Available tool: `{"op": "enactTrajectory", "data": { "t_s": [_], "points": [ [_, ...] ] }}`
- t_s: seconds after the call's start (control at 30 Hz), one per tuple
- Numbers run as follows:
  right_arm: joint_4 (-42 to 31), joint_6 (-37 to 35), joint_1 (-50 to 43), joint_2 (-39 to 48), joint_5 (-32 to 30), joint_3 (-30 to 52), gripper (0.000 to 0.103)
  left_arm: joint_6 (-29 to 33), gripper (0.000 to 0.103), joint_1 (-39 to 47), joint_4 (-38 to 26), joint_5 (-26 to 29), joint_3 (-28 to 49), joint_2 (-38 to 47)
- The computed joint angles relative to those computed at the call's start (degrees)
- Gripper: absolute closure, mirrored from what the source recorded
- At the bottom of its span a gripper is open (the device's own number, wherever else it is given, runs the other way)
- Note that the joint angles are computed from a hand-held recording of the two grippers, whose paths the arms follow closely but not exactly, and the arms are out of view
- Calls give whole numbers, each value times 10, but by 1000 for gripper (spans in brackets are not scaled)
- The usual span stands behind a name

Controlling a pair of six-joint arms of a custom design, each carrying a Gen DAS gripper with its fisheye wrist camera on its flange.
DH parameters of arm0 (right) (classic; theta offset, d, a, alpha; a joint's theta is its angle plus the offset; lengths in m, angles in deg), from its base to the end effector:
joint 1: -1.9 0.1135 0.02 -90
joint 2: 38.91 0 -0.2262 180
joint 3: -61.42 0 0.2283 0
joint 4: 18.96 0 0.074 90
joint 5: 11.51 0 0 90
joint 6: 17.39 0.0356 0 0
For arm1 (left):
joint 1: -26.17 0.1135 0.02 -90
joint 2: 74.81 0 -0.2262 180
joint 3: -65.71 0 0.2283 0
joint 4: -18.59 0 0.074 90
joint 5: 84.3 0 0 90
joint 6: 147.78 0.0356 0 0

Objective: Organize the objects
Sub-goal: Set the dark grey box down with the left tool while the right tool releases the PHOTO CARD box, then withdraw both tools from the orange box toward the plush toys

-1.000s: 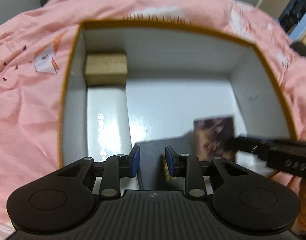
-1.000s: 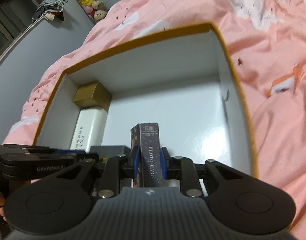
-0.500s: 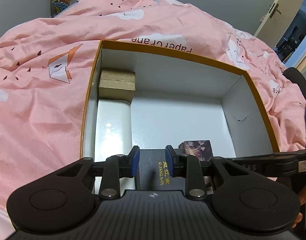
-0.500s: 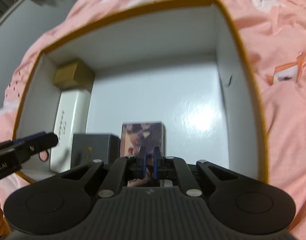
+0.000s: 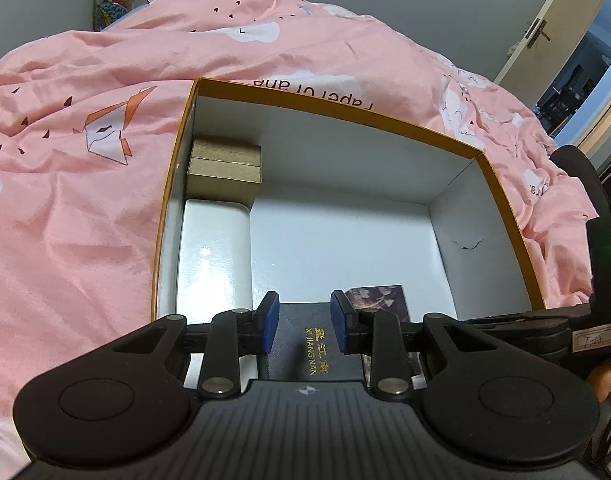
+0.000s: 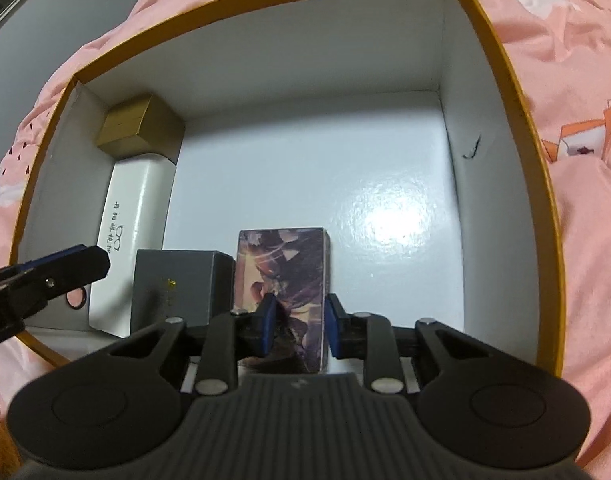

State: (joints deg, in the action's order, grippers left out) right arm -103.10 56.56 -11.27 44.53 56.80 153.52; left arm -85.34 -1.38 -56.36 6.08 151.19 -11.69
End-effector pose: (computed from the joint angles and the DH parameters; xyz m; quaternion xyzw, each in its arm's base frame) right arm 0.2432 -0.0434 0.2689 -0.0483 0.9734 0.1493 0.1672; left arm 0.1732 -0.0906 0.3151 0.0010 0.9472 -0.1511 0.2829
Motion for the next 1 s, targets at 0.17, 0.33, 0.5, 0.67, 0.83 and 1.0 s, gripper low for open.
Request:
{"op": "enactTrajectory", "data": {
  "t_s": [0.17,0.33,0.5,0.67,0.83,1.0],
  "points": [
    [5,-14,22,-9,12,-10,86,-3,68,-2,9,-7,-8,-7],
    [11,-23,29,-12,19,-14,86,-2,68,-4,11,-13,-10,-7],
    [16,-27,27,-39,17,-20,87,-2,67,-20,-4,-26,7,-16],
    [-1,-55,-1,-126,-25,-24,86,-21,64,-82,-42,-72,45,-48],
    [-87,-152,-101,-207,-127,-3,86,-76,64,-181,-97,-139,81,-82],
    [-194,-237,-195,-239,-182,20,85,-168,64,-312,-173,-217,116,-78]
  ]
}}
